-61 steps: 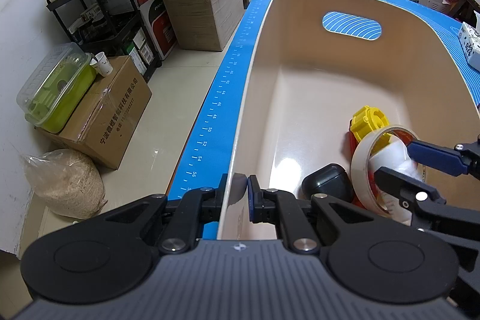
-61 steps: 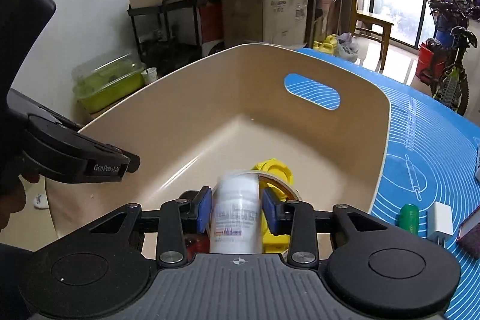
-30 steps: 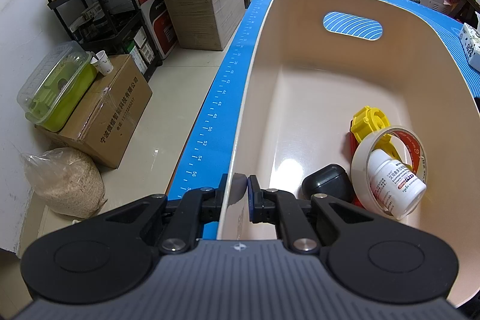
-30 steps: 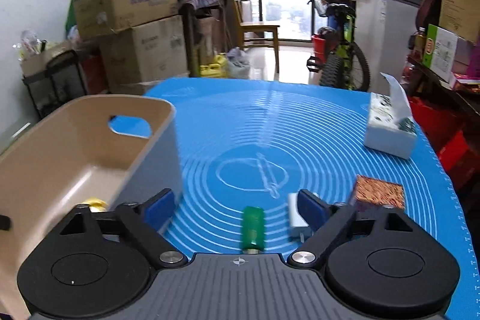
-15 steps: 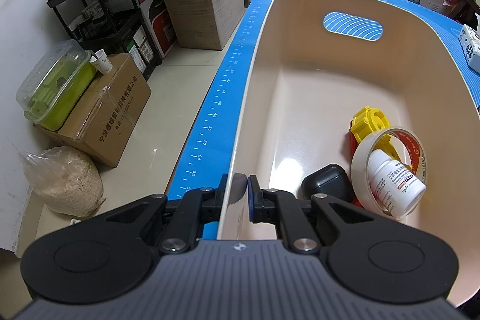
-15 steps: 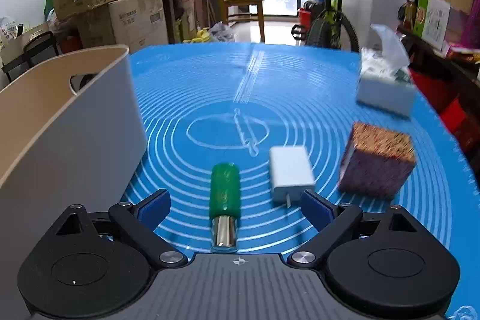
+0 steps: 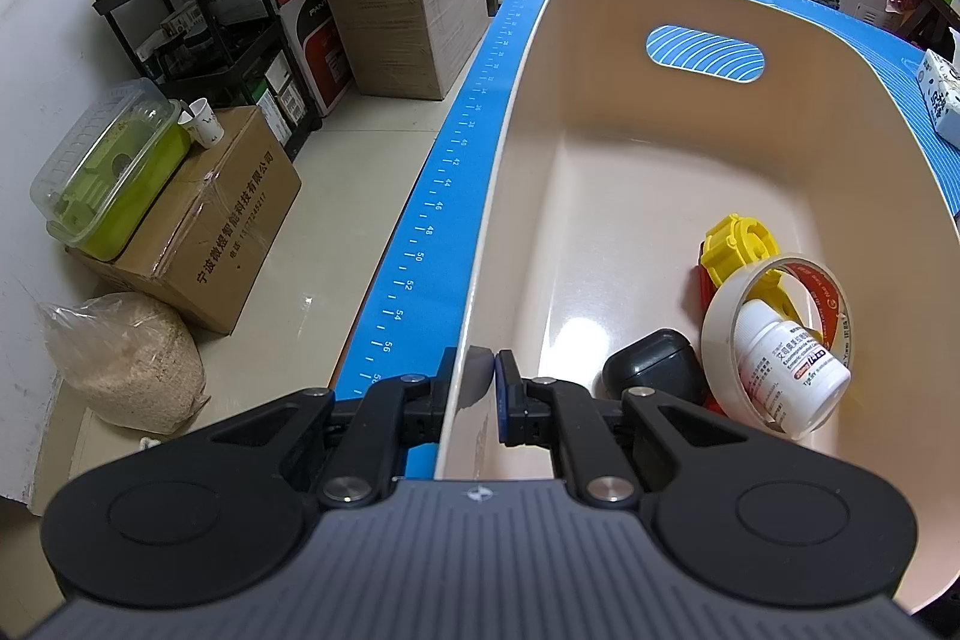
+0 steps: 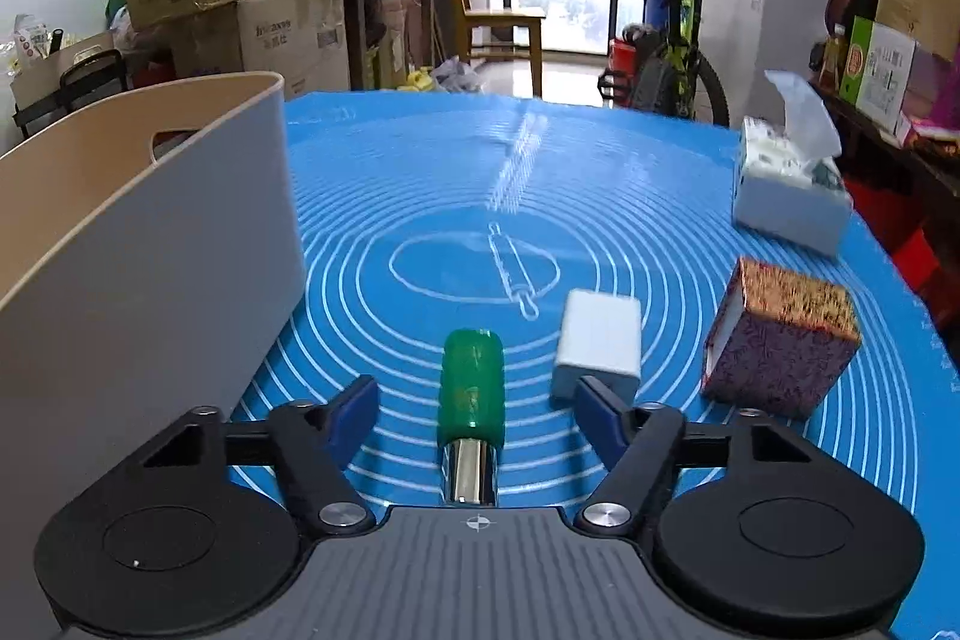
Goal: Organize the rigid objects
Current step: 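Grasp the green-capped tube with the right gripper, then carry the green-capped tube into the bin and open the right gripper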
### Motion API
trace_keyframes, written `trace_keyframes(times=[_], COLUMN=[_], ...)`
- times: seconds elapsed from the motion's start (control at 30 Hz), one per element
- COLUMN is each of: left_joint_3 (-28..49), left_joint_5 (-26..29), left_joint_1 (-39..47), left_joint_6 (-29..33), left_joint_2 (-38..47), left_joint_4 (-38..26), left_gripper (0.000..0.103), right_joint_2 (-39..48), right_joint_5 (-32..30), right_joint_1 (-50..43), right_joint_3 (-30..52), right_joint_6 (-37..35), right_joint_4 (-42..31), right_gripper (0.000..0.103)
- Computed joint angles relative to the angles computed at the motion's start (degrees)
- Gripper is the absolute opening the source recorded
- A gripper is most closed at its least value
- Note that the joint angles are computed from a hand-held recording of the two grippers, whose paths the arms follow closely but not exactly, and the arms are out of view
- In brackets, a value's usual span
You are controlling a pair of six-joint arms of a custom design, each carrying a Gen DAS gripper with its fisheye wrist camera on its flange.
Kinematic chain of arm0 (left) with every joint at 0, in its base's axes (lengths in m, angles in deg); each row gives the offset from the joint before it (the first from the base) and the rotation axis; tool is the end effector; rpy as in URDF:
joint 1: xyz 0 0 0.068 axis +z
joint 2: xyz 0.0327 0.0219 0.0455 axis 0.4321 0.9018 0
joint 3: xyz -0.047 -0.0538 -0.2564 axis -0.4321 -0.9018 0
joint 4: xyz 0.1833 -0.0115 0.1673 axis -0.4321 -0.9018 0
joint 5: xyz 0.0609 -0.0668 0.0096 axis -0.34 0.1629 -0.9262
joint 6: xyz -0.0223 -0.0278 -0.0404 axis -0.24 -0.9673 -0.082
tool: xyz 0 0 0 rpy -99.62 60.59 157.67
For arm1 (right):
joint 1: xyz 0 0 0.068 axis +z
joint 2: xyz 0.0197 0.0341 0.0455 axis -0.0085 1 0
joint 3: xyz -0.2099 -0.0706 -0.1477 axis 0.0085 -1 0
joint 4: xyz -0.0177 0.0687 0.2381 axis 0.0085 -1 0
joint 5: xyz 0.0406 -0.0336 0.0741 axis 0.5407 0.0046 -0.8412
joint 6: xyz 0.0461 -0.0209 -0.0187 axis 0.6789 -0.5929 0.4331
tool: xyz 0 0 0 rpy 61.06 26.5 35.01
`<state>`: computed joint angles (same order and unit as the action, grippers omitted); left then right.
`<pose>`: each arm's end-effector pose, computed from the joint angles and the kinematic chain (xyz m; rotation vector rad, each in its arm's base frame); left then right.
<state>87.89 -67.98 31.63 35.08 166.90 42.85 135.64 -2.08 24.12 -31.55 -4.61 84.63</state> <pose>0.2339 0.0188 0.1395 0.5412 2.5092 0.0083 0.1932 0.0663 0.0590 0.4521 2.2124 -0.2034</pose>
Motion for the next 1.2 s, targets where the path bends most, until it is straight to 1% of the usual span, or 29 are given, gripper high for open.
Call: trace_keyframes(times=[0.13,0.23,0.27,0.3,0.33,0.37,0.4,0.53,0.7,1.0,1.2], left_joint_3=[0.1,0.1,0.1,0.1,0.1,0.1,0.1,0.1,0.2,0.2,0.2], left_joint_5=[0.1,0.1,0.1,0.1,0.1,0.1,0.1,0.2,0.2,0.3,0.2], left_joint_1=[0.1,0.1,0.1,0.2,0.1,0.2,0.2,0.2,0.3,0.3,0.3], left_joint_6=[0.1,0.1,0.0,0.1,0.0,0.1,0.2,0.1,0.2,0.2,0.2], left_joint_2=[0.1,0.1,0.1,0.1,0.1,0.1,0.1,0.3,0.4,0.4,0.4], left_joint_4=[-0.1,-0.1,-0.1,-0.1,-0.1,-0.1,-0.1,0.1,0.1,0.0,0.0], left_gripper=[0.013,0.013,0.013,0.013,0.013,0.013,0.013,0.013,0.013,0.013,0.013], right_joint_2=[0.3,2.5,3.3,4.0,4.5,4.4,4.1,2.2,-2.1,-19.7,-30.2], right_joint_5=[-0.7,-2.0,-2.3,-2.5,-2.1,-2.1,-2.1,-4.2,-3.0,1.8,7.0], right_joint_1=[-0.2,-0.8,-0.8,-0.9,-0.7,-0.8,-0.9,-2.6,-1.6,2.0,8.5], right_joint_3=[0.7,1.4,1.9,2.2,1.9,2.0,2.2,1.7,2.4,0.5,2.3], right_joint_6=[-0.8,-1.5,-1.5,-1.6,-1.8,-1.9,-1.7,-1.0,-0.5,0.9,0.4], right_joint_4=[-0.1,0.6,0.6,0.9,1.9,1.7,1.0,-0.3,-6.1,-14.0,-20.0], right_gripper=[0.065,0.056,0.050,0.047,0.047,0.044,0.033,0.033,0.033,0.033,0.033])
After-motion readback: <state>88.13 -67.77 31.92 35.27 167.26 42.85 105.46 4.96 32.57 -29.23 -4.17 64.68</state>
